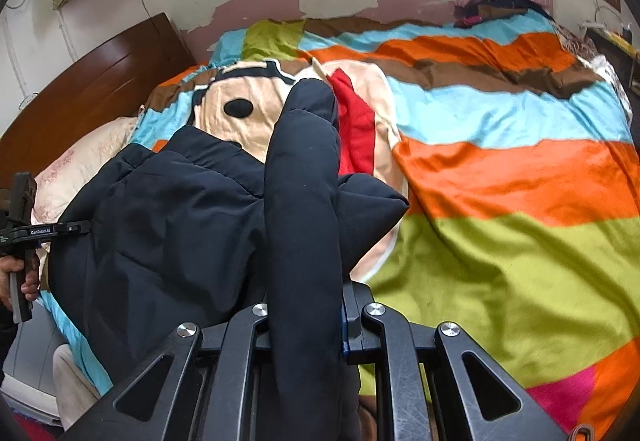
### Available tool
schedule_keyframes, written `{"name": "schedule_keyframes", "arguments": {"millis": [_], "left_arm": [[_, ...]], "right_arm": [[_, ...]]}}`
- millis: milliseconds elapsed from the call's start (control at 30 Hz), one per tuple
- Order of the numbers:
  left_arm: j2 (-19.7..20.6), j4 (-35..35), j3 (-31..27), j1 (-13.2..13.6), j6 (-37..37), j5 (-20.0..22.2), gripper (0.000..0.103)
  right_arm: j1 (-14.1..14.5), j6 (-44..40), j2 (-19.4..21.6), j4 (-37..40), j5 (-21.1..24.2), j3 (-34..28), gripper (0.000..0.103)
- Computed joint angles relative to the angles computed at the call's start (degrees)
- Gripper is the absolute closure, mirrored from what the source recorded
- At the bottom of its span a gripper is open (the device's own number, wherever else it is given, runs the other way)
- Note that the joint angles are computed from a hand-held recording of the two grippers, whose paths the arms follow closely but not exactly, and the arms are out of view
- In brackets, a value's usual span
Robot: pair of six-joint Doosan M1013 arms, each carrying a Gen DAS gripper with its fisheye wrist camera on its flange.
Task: Fold large clothes
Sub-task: 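Hold the closed grippers on the navy jacket bundle, pressing it down, then open both grippers and release the folded navy jacket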
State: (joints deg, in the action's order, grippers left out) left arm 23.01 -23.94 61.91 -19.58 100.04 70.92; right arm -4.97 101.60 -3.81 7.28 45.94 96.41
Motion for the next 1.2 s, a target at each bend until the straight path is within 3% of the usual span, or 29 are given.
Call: {"name": "schedule_keyframes", "arguments": {"millis": [100,233,400,500,533,700,833,900,933,1200], "left_arm": [[-0.1,0.75,1.58,-0.02,1.02,-1.92,0.088],[-0.26,2.04,2.22,-0.19,1.34,-2.84,0.082],[-0.88,10.28,3.03,-1.93,-2.21,-4.55,0.061],[-1.39,13.78,3.94,-2.58,-4.19,-5.82,0.052],[-1.77,15.06,4.46,-2.8,-5.25,-6.52,0.05],[-4.56,16.51,7.98,-3.13,-5.78,-13.45,0.039],[-7.7,14.2,11.74,-3.27,-4.49,-20.14,0.034],[-8.83,13.51,12.92,-3.57,-3.79,-21.4,0.019],[-9.47,13.34,13.69,-3.77,-3.68,-22.33,0.017],[-13.44,8.0,18.43,-4.65,-0.27,-28.39,0.016]], "right_arm": [[0.72,2.7,0.58,-3.02,-0.27,1.31,0.089],[-0.8,5.92,0.61,-1.85,-1.41,2.97,0.083],[-0.86,9.96,0.77,-4.71,-0.37,3.45,0.07],[-0.42,11.65,0.33,-6.26,-1.29,4.09,0.041],[-0.15,12.33,-0.04,-7.22,-2.05,4.47,0.024],[2.62,15.61,-1.68,-13.76,-5.25,5.27,0.003],[4.94,18.44,-2.41,-17.92,-6.33,5.8,0.0],[6.16,21.36,-3.01,-20.58,-7.36,6.44,0.0],[6.63,22.72,-3.31,-21.62,-7.9,6.82,0.0],[10.93,35.85,-6.34,-32.83,-9.9,9.55,0.0]]}}
